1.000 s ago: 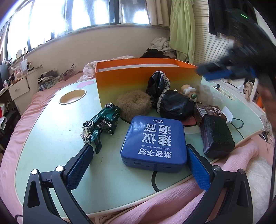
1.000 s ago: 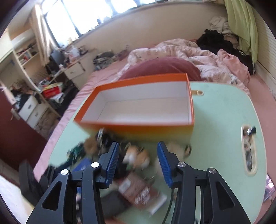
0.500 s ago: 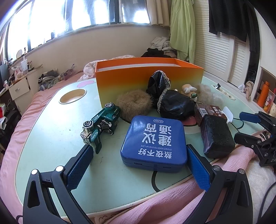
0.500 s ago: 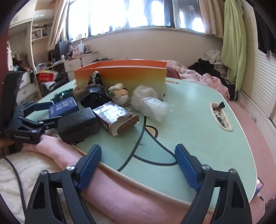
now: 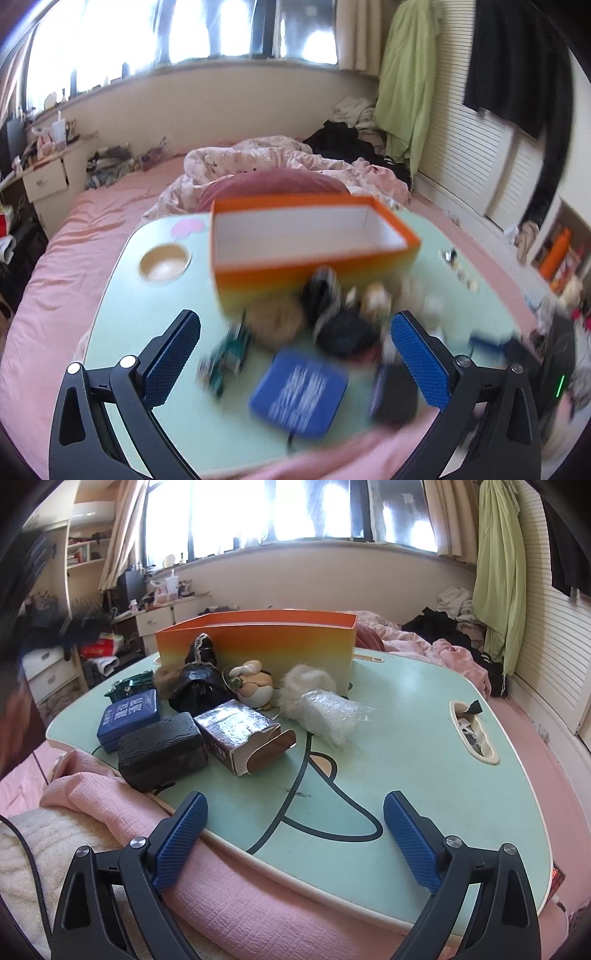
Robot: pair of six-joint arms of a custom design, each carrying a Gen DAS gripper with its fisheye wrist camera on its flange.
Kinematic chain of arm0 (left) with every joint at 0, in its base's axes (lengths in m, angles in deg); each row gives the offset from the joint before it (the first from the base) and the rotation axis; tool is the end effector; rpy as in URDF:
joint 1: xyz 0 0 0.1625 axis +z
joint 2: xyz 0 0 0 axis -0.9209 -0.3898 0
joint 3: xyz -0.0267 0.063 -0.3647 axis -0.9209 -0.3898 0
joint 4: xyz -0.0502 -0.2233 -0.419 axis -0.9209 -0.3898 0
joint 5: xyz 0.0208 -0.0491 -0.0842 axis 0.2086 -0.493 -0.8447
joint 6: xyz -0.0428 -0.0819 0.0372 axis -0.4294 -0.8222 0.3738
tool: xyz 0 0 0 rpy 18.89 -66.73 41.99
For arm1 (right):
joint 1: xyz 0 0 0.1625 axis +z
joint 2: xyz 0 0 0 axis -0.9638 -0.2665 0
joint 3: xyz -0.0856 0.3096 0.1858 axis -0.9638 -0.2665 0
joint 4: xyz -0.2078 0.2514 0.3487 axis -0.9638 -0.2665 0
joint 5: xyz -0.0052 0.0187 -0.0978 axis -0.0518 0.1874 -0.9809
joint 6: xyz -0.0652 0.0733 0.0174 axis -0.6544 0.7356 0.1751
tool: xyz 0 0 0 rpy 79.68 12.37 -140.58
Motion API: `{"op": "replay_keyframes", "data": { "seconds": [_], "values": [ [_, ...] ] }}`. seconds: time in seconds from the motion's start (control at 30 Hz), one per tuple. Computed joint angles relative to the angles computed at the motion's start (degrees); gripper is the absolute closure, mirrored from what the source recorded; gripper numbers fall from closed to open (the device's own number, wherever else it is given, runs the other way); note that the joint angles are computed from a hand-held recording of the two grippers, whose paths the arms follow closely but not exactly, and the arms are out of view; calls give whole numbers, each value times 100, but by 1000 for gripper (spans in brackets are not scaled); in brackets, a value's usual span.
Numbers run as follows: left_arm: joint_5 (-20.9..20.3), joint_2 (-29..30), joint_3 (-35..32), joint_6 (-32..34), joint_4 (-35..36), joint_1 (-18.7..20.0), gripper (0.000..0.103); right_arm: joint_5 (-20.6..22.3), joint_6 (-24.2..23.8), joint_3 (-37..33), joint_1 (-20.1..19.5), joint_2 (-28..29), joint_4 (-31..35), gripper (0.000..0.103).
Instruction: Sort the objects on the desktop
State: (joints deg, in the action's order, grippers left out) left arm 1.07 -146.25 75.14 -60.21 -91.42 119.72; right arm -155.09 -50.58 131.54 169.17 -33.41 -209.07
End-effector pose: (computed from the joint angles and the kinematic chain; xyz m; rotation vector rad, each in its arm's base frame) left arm -0.2014 -0.6036 0.2043 0.3488 2.3591 -1.1569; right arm 0.1803 -0.5938 0.1192 1.4495 -2.3838 0.7084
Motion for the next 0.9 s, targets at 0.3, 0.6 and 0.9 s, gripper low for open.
{"op": "replay_keyframes", "data": {
  "seconds": [0.3, 0.6, 0.9],
  "values": [
    [-222, 1553, -2370, -1094, 2265, 597, 0, 13, -12, 13, -12, -18, 2, 7],
    [-3, 1814, -2520, -1202, 2037, 632, 0, 14, -6, 15, -12, -16, -2, 7],
    [-599, 1241, -1777, -684, 947, 526, 1, 6, -5, 15, -8, -17, 2, 7]
  ]
}}
